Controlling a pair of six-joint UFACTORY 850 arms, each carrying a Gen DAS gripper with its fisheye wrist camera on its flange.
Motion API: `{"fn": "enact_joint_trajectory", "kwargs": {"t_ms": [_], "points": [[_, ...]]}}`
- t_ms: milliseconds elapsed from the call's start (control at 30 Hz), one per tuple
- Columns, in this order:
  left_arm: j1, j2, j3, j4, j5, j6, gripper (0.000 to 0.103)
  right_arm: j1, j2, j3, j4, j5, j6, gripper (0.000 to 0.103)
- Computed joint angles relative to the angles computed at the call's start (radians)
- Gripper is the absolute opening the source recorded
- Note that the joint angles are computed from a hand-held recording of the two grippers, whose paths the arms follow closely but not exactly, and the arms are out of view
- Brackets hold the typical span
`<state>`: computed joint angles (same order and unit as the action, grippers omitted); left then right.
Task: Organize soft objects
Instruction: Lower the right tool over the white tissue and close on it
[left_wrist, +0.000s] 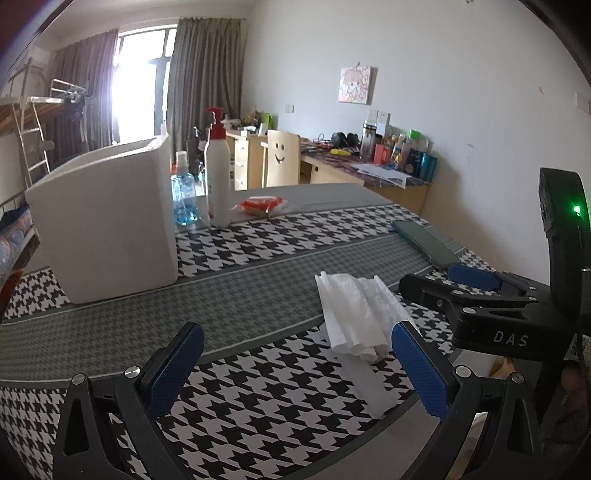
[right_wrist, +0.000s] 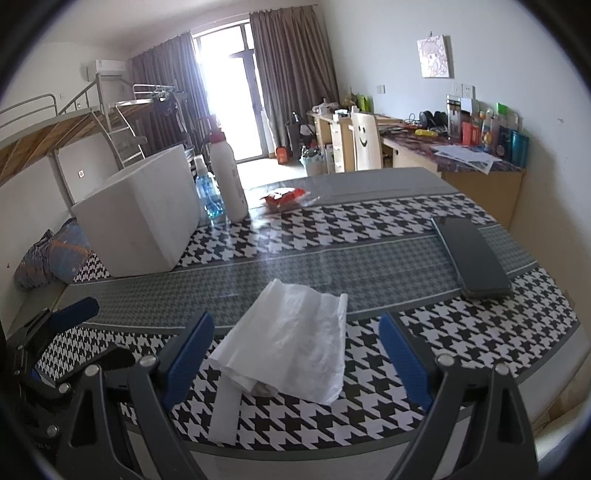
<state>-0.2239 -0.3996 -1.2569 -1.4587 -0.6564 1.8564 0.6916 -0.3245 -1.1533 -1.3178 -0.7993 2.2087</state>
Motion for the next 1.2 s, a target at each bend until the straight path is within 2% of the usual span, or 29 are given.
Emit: {"fn": "enact_joint_trajectory", "kwargs": {"t_ms": [567, 900, 967, 1033, 1200], "points": [[-0.013, -0.058, -0.051, 0.097, 0.026, -0.104, 0.102, -0.047, -0.041, -0.015, 0.057, 0.110, -0.048, 0.093], [-0.015, -0.077, -0.071, 0.134, 0.028, -0.141, 0.102, -0.067, -0.081, -0.052, 0.141, 0.126, -0.148, 0.093], [-0.015, -0.080, -0.073, 0.142, 0.027, -0.149, 0.102, -0.071, -0.093, -0.064, 0.182, 0.121, -0.184, 0.090], [-0.017, -0.084, -0.077, 0.150, 0.027, -0.155, 0.102, -0.080, -0.101, -0.071, 0.225, 0.139, -0.225, 0.079], [-0.020, -0.089, -0.082, 0.158, 0.028, -0.162, 0.102, -0.079, -0.109, -0.077, 0.249, 0.135, -0.264, 0.068]]}}
